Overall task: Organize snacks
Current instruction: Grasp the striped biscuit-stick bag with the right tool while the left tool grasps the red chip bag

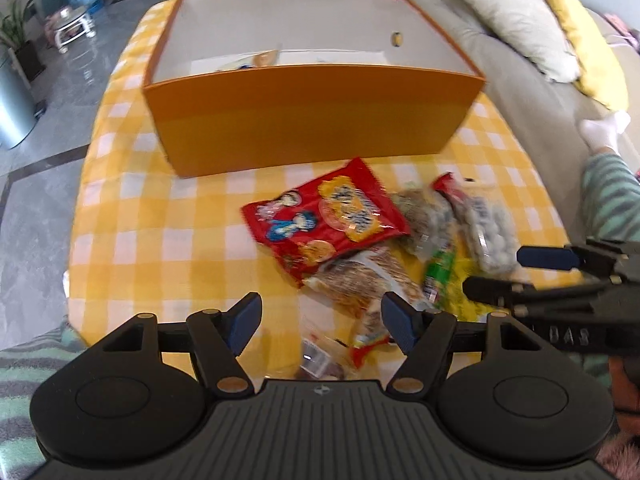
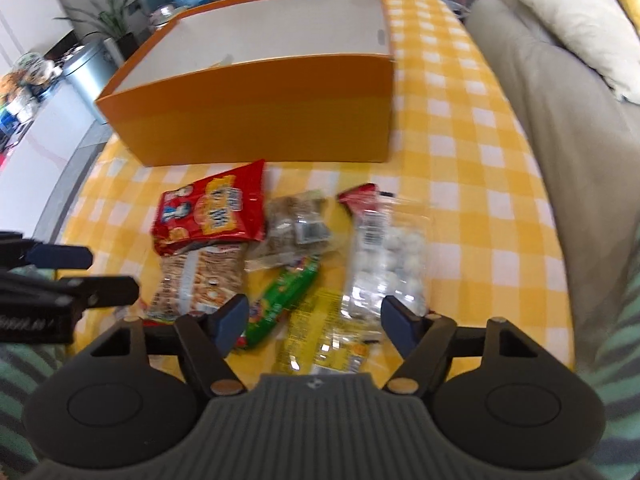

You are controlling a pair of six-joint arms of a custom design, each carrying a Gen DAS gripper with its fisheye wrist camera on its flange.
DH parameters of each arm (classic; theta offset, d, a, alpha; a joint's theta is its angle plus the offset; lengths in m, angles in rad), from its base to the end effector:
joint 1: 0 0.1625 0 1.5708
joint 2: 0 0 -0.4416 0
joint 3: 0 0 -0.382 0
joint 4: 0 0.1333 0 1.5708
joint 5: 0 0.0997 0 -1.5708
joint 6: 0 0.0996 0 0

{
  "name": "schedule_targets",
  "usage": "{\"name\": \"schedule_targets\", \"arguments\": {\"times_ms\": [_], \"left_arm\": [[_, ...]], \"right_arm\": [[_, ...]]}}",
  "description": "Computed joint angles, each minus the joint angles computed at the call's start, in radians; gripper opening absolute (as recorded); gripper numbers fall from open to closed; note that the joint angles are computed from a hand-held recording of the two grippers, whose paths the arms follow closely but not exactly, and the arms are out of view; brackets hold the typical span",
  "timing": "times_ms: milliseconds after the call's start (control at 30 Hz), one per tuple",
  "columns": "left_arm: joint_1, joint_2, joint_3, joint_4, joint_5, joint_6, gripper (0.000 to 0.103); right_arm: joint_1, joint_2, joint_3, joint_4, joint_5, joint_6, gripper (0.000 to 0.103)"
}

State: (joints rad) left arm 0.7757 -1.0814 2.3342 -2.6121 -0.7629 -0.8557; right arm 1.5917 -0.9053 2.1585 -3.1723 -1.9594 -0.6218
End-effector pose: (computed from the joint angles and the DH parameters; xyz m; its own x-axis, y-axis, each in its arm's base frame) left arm -0.1490 -0.4337 0.1012 -0.7733 -0.1238 -0.6219 0.1741 0.9016 -0.3960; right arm 0.1063 -0.5150 0.0944 -0.7428 -0.4580 0.4883 -0.5565 0.8279 -0.0700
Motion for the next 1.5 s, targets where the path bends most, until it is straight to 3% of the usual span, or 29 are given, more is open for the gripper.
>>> {"name": "schedule_targets", "arguments": {"times_ms": [167, 367, 633, 833, 967, 1100, 1500], "left_arm": [[0.01, -0.015, -0.022, 0.13, 0.027, -0.055, 0.077], [0.029, -0.044, -0.022, 0.209, 0.024, -0.116, 0.074], [0.045, -0.062, -0.013, 0.192, 0.016, -0.136, 0.074], [0.058, -0.054, -0.015, 0.182, -0.005, -0.127, 0.074], [0.058, -0.053, -0.012, 0.171, -0.002, -0.121, 0.074], [0.047, -0.056, 0.0, 0.13, 0.009, -0.086, 0.074], [0.02, -0.022, -0.013, -0.006, 0.057, 0.14, 0.078]], "right_arm": [[0.02, 0.022, -0.016, 0.054, 0.066, -0.03, 0.07], [0.035, 0.064, -0.065, 0.144, 0.088, 0.004, 0.069], [0.023, 0.116, -0.118, 0.216, 0.096, 0.06, 0.069], [0.027, 0.154, -0.149, 0.25, 0.076, 0.085, 0.062], [0.026, 0.16, -0.151, 0.249, 0.083, 0.082, 0.049], [0.039, 0.154, -0.14, 0.234, 0.066, 0.054, 0.043], [0.058, 0.06, -0.076, 0.121, 0.072, 0.01, 0.042]]}}
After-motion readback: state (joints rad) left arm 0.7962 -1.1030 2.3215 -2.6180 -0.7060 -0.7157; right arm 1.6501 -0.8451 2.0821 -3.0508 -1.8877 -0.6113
